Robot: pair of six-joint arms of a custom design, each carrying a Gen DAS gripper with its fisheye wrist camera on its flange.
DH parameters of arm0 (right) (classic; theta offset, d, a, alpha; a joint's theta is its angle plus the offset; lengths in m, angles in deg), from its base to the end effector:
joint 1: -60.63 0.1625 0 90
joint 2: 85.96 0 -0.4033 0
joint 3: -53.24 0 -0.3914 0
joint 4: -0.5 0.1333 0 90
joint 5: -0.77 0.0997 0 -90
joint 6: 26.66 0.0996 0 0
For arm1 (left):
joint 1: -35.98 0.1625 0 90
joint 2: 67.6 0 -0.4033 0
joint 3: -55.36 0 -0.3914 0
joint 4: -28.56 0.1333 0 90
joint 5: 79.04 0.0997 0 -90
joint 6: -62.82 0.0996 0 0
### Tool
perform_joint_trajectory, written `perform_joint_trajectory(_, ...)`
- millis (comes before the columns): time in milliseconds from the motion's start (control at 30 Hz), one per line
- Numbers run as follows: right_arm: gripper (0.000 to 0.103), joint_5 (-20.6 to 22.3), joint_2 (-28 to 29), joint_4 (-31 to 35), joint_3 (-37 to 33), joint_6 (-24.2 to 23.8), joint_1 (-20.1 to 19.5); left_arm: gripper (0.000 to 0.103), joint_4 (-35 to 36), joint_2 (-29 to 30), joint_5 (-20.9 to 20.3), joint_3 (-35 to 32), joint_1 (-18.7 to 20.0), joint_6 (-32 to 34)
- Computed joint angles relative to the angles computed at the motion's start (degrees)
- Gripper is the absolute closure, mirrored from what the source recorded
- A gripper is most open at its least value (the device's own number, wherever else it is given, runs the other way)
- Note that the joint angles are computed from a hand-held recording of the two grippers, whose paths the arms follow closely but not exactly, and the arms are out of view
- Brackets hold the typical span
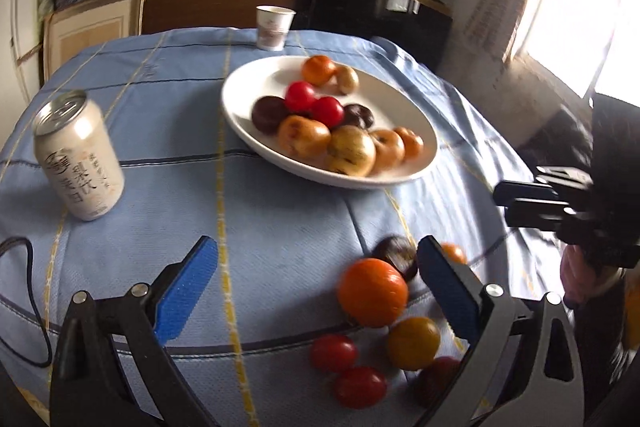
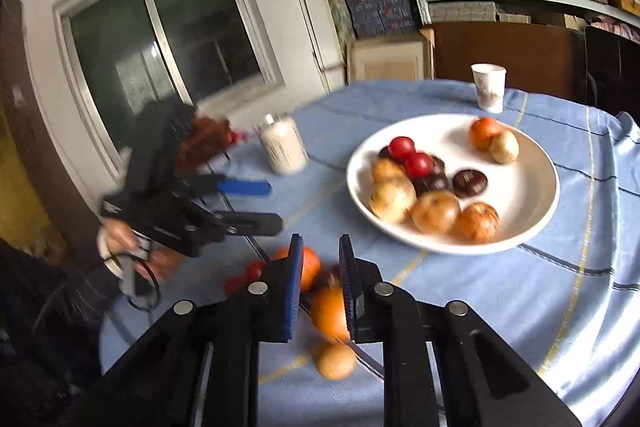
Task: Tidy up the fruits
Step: 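Move both open tools back toward the fruit pile, then grasp an orange with the right tool while the left tool approaches a large orange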
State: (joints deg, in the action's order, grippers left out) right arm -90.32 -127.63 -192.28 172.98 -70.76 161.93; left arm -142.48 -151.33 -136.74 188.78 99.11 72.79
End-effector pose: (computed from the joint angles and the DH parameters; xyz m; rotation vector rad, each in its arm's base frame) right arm 0.2296 -0.4786 -0.0011 1.3613 -2.6061 0.6099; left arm -0.0262 -0.4645 0.2449 0.6088 2.4835 -0.8159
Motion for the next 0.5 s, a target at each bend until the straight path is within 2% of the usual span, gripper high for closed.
perform_joint_trajectory(67, 0.084, -4.7, 1.3, 2.6, -1.6, 0.7, 0.6, 0.005, -1.6, 0.8, 1.9, 0.7, -0.8, 0.7)
perform_joint_trajectory(167, 0.080, -6.1, 2.8, 4.6, -2.8, 0.3, 1.2, 0.005, -2.0, 0.9, 1.8, 0.6, -0.6, 0.3)
perform_joint_trajectory(233, 0.068, -6.6, 3.5, 6.2, -3.2, -0.9, 1.7, 0.005, -1.5, 0.7, 1.5, 0.2, -0.1, -0.7)
perform_joint_trajectory(267, 0.057, -7.4, 4.0, 4.5, -2.9, -1.4, 2.1, 0.005, -1.4, 0.7, 1.5, 0.0, 0.1, -1.2)
perform_joint_trajectory(300, 0.054, -9.0, 4.9, 3.0, -3.0, -1.6, 2.5, 0.005, -1.3, 0.5, 1.7, 0.0, 0.2, -1.6)
perform_joint_trajectory(500, 0.055, -15.6, 8.3, 1.9, -5.6, 1.6, 3.4, 0.005, -1.1, 0.0, 2.3, 0.4, 0.0, -2.0)
